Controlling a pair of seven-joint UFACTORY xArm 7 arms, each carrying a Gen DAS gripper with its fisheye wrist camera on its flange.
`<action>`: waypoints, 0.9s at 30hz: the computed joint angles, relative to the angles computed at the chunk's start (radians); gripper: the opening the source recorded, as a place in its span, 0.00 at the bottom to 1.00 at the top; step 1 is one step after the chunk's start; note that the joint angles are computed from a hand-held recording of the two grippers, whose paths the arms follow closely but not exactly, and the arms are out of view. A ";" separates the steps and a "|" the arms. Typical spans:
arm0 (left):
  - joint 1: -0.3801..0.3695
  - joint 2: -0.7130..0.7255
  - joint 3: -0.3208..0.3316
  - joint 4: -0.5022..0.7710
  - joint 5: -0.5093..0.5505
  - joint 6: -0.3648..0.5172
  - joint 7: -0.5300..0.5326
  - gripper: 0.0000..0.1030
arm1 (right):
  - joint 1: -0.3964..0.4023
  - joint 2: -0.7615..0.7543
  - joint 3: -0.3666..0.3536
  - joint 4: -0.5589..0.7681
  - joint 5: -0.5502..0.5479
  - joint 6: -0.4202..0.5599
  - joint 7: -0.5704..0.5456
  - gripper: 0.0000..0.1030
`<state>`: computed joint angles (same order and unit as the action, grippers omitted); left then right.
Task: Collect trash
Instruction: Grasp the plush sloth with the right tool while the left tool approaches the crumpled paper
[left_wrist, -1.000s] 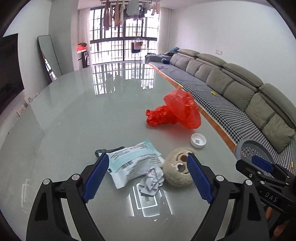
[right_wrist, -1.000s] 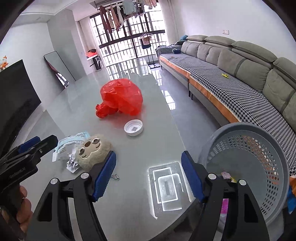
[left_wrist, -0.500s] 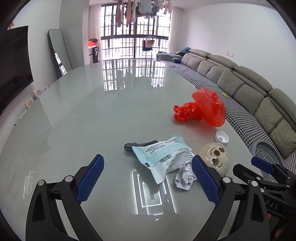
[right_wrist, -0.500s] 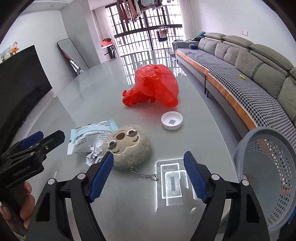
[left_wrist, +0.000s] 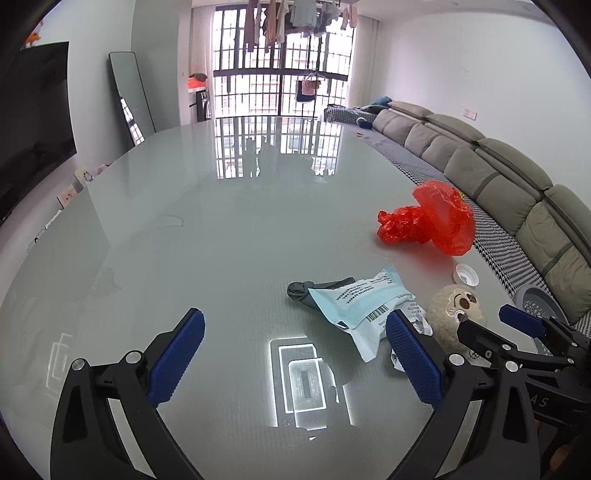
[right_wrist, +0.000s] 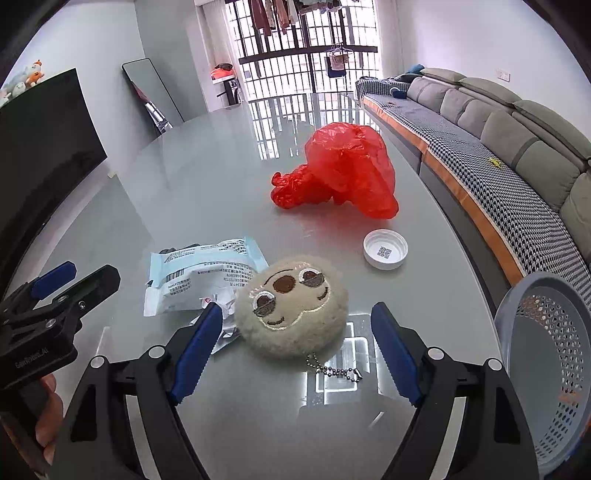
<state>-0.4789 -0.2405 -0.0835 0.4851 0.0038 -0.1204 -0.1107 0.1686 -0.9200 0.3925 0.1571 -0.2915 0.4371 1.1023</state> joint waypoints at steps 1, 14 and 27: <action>0.001 0.001 0.001 0.000 0.001 0.000 0.001 0.94 | -0.006 0.015 0.002 0.006 -0.002 -0.007 0.001 0.77; -0.075 0.026 0.083 0.005 -0.024 -0.009 0.023 0.94 | -0.059 0.182 -0.005 0.065 -0.047 -0.020 0.024 0.77; 0.086 0.014 -0.092 -0.006 0.021 0.014 -0.031 0.94 | -0.054 0.136 -0.026 0.008 -0.023 -0.108 0.008 0.64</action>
